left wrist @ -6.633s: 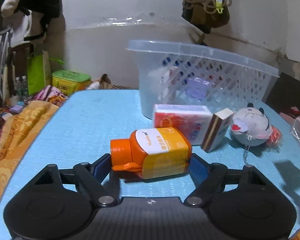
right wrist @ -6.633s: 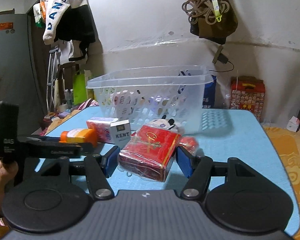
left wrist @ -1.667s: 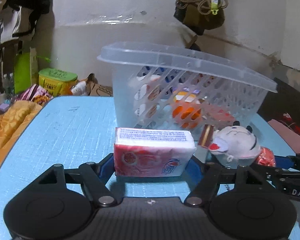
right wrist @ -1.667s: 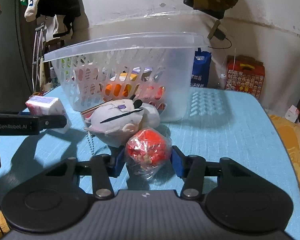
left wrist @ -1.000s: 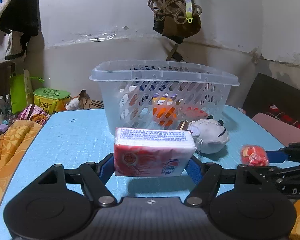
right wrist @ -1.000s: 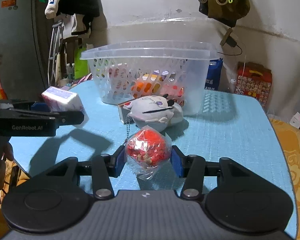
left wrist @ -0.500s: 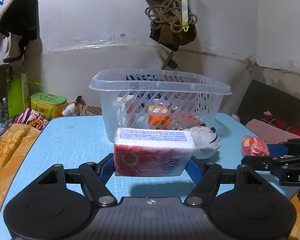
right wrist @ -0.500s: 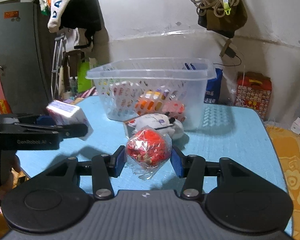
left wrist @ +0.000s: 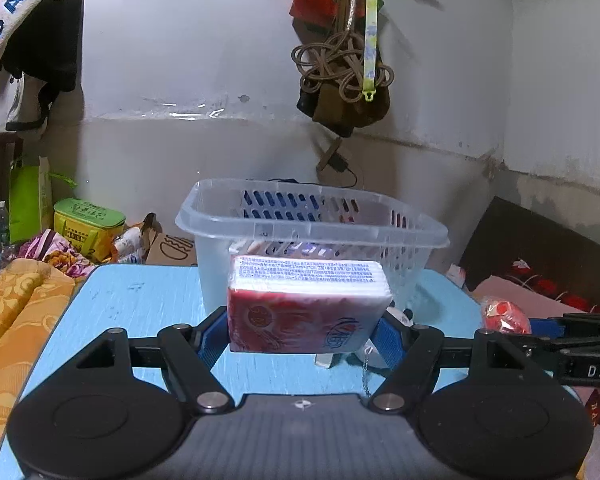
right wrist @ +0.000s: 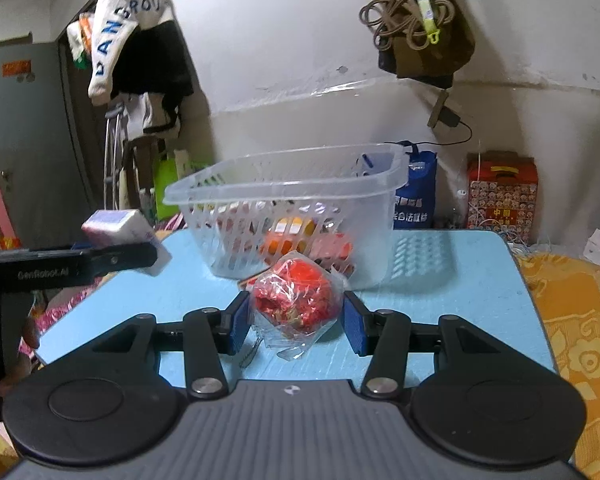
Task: Organize objects
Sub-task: 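Lift the pink tissue pack with the left tool toward the basket, then open the left tool over the basket while the right tool drops the red candy bag inside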
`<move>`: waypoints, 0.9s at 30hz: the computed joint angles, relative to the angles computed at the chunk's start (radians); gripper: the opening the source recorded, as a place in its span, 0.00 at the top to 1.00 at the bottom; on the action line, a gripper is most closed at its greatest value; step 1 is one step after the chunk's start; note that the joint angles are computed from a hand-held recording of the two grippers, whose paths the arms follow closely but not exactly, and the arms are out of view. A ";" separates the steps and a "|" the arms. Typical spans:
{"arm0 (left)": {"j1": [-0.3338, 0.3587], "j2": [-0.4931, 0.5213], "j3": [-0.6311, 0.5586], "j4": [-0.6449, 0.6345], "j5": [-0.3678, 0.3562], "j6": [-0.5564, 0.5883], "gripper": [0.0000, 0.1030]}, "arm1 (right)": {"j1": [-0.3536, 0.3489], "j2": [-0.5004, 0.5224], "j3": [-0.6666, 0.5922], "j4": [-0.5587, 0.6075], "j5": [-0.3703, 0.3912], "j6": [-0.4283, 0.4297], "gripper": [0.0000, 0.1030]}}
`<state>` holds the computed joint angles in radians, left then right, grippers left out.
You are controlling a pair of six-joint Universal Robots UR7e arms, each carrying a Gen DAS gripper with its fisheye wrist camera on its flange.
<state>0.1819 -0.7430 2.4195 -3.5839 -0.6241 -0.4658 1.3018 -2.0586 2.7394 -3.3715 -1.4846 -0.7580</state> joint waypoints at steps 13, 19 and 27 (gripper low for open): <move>0.028 -0.029 -0.065 -0.028 -0.031 0.056 0.26 | 0.170 0.152 -0.133 -0.111 -0.100 0.034 0.50; 0.132 -0.039 -0.290 0.128 -0.060 0.124 0.26 | 0.311 0.375 -0.371 -0.023 -0.309 0.033 0.50; 0.241 -0.008 -0.461 0.495 -0.098 0.031 0.25 | 0.266 0.454 -0.471 0.068 -0.324 0.054 0.50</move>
